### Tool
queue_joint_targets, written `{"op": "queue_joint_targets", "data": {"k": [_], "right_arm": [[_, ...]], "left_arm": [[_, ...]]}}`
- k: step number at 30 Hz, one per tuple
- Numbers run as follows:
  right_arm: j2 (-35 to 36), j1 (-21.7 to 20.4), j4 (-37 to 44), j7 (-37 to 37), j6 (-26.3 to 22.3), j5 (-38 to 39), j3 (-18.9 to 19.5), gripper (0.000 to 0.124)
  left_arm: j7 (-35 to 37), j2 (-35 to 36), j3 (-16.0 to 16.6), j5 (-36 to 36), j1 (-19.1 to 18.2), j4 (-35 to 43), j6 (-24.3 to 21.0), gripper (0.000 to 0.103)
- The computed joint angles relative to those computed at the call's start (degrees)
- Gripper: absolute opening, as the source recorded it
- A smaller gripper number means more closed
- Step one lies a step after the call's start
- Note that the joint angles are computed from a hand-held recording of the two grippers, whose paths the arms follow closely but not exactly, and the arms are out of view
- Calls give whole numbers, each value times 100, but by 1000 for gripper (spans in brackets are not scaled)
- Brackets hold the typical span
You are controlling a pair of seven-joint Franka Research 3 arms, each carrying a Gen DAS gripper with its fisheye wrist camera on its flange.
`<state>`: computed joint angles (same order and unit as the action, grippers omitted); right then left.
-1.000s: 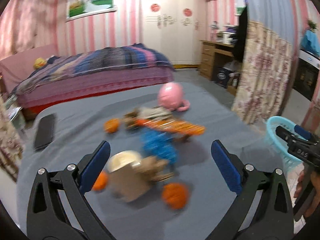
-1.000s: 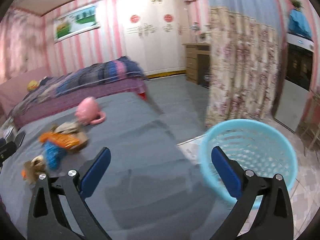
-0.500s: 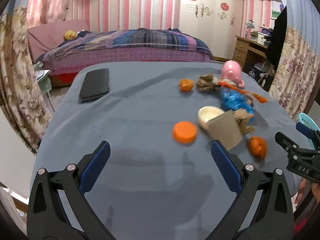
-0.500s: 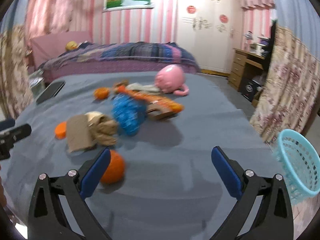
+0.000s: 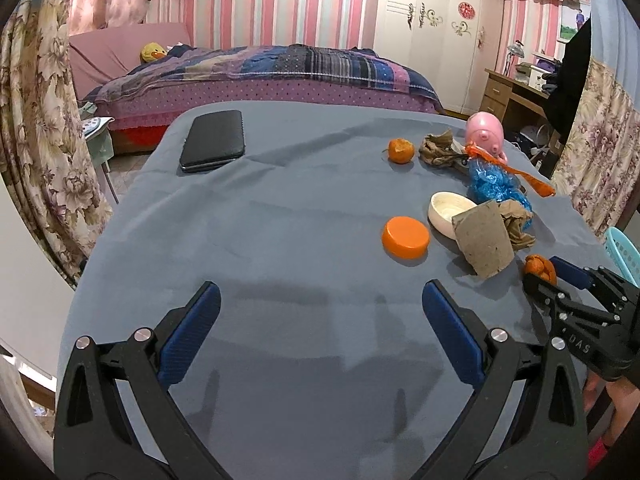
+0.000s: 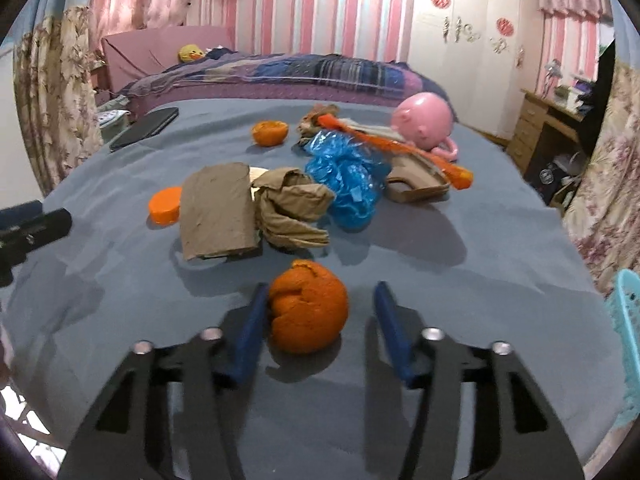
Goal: Collect trash
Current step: 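Grasp the orange bottle cap with the left tool while the right tool grasps the orange peel, then carry cap and peel to the blue basket and open both tools over it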
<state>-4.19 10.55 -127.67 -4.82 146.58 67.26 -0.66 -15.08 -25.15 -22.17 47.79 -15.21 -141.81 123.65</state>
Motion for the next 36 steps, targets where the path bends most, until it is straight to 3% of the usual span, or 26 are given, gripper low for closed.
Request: {"op": "queue_joint_targets", "data": {"k": [2, 6, 14, 18, 23, 26, 31, 36], "right_arm": [[52, -28, 108, -70, -222, -35, -32, 35], [212, -126, 395, -99, -478, -3, -70, 31], [817, -454, 1236, 353, -432, 133, -26, 30], [1029, -613, 1487, 526, -311, 174, 28, 30], [1170, -768, 1691, 750, -439, 119, 93, 30], [1201, -814, 1729, 781, -455, 111, 126, 30], [1254, -872, 1770, 877, -466, 44, 143, 30], [1280, -898, 1804, 884, -469, 31, 172, 30]], "left_arm": [[17, 85, 11, 9, 11, 58, 32, 98], [23, 269, 87, 57, 63, 170, 240, 98], [252, 840, 331, 34, 224, 566, 605, 97], [618, 1085, 535, -185, 282, 711, 844, 87], [707, 1317, 601, -175, 406, 878, 1082, 83], [811, 1496, 610, -142, 419, 1048, 1084, 72], [1022, 1714, 593, -61, 327, 1306, 868, 43], [1033, 1732, 580, 12, 225, 1382, 639, 39]]}}
